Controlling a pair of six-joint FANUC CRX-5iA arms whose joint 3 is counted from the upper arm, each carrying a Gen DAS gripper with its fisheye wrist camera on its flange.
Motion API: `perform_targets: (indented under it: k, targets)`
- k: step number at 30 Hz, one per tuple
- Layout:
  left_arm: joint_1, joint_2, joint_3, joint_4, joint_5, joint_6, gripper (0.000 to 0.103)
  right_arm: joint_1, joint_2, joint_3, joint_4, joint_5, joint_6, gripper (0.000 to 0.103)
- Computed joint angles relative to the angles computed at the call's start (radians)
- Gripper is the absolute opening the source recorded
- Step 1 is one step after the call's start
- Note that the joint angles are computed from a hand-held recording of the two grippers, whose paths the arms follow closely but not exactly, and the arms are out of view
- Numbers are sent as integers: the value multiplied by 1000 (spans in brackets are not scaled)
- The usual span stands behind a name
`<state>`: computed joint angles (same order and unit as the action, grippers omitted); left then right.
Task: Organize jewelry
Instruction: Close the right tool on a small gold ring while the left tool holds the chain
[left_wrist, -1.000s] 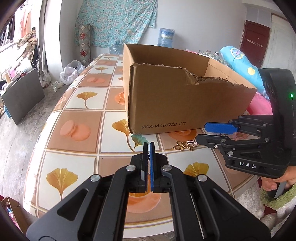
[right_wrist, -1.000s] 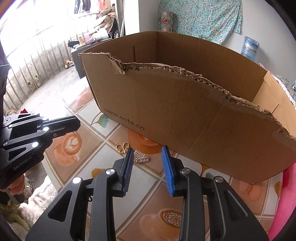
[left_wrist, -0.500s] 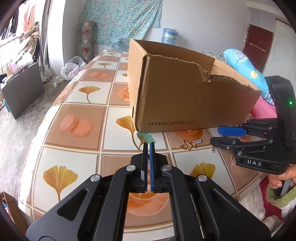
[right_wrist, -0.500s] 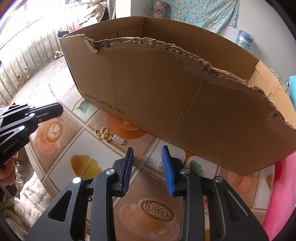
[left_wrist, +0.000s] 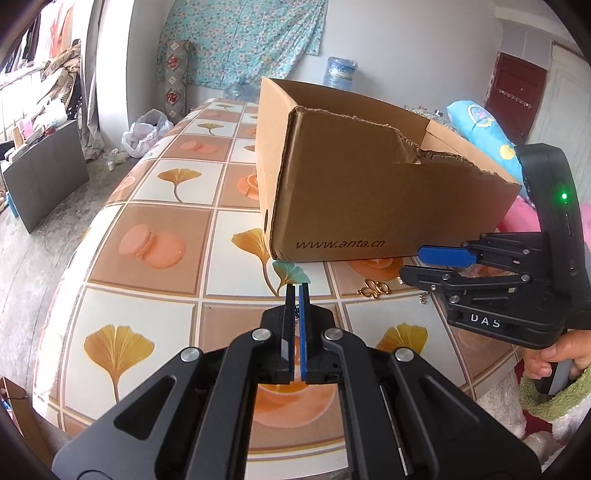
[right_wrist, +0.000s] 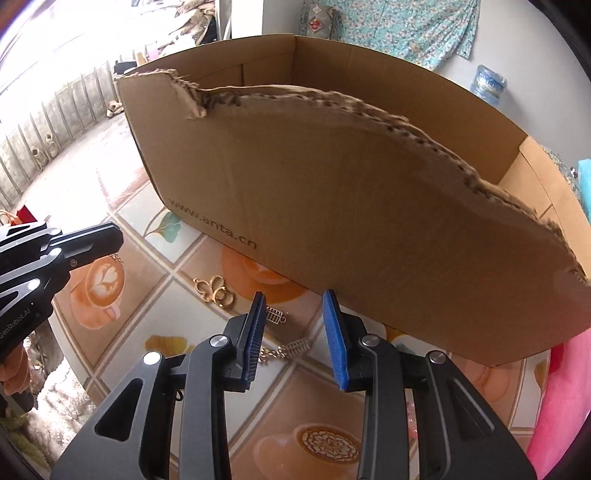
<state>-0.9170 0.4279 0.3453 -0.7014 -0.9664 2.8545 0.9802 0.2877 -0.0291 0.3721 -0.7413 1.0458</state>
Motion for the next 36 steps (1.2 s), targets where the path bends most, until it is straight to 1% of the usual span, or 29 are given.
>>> perform_targets:
  k: [3,4,6,10,13,16,17,20,23,25,28,30,32,36]
  targets:
    - [4,-5,-10,0,8,9,1,4,-4,-4,18,-29,-39,31]
    - [4,-7,-13,-1,9,13,1,2,-5,3,2,-34,-34,31]
    - [3,-10,-15,-4,9,20,1,-11,-23,-2,-52,-1,13,31]
    - [6,-10,-15,2,8,23,1,13,-12,8,-43,21,34,31]
    - [4,-10,-12,-1,1,23,1,24,17,32,-34,6,42,31]
    - [5,-14,-15,-2,1,26,1,27,20,32,-28,4,27,31]
    - [6,-14,-15,-2,2,27,1,27,38,56,-28,-6,25,31]
    - [10,-13,-17,0,9,28,1,21,25,40,-13,-18,12,31]
    - [11,-15,-19,1,14,29,1,28,27,36,30,-44,-38,31]
    - [10,-17,-21,-2,15,32,1,27,24,33,33,-51,-58,31]
    - [7,-18,-21,-9,9,38,1,19,-7,16,-33,19,-26,31]
    - [7,-18,-21,-10,5,40,1,27,-21,9,-54,54,11,31]
    - [8,-20,-22,-10,3,41,1,36,-15,25,-94,64,67,31]
    - [7,-22,-24,-12,0,43,1,47,11,53,-116,56,100,31]
